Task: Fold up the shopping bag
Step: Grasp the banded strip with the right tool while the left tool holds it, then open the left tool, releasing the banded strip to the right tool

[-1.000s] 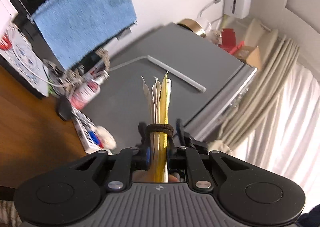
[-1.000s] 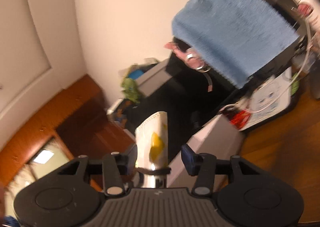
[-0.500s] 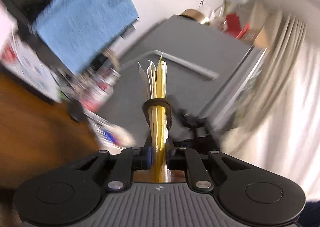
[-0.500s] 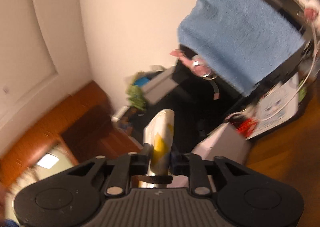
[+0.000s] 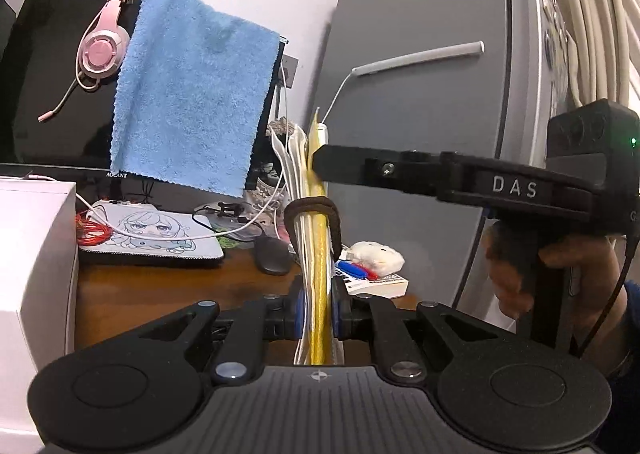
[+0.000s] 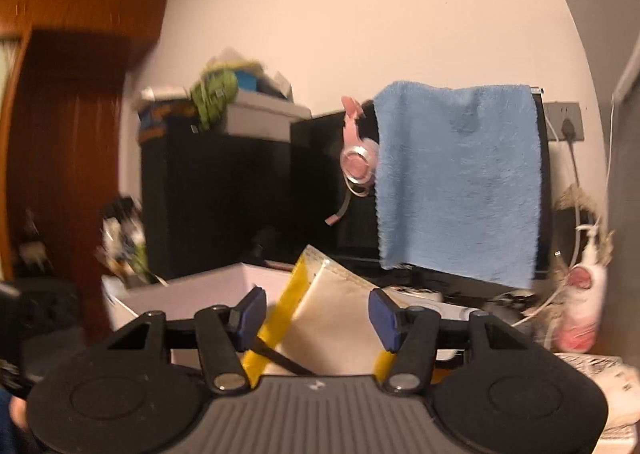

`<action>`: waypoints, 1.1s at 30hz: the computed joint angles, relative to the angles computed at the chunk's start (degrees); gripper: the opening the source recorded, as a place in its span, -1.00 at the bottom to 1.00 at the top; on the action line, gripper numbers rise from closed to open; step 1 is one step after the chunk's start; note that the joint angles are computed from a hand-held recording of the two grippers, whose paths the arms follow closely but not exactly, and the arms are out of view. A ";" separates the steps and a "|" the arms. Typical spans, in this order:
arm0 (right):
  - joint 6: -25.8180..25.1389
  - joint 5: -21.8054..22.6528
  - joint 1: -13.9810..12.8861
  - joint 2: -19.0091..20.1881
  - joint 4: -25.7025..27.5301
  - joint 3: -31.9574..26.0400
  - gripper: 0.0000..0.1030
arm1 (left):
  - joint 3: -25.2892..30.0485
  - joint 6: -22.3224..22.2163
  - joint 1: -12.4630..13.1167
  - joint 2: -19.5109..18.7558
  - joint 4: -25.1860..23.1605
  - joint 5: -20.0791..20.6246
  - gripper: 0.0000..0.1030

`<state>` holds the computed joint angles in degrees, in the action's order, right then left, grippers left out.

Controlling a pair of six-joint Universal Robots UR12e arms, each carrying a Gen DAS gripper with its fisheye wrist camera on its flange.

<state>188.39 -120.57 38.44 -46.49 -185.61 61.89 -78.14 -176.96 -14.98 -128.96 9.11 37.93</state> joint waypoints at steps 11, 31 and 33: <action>3.32 4.30 -0.45 -0.86 -0.21 1.56 0.09 | 1.85 -6.87 0.93 -1.42 1.29 -4.07 -0.77; 42.03 23.86 -6.53 -1.21 -23.63 12.53 -0.43 | 11.26 -36.31 3.10 -8.10 10.48 -17.71 -0.76; 42.51 24.61 -6.73 -1.00 -25.88 12.76 -0.23 | 13.99 -41.86 3.27 -9.86 13.09 -20.63 -0.75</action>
<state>230.89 -95.95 31.71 -47.49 -211.49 74.66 -64.16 -218.81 -11.71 -138.82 22.20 17.30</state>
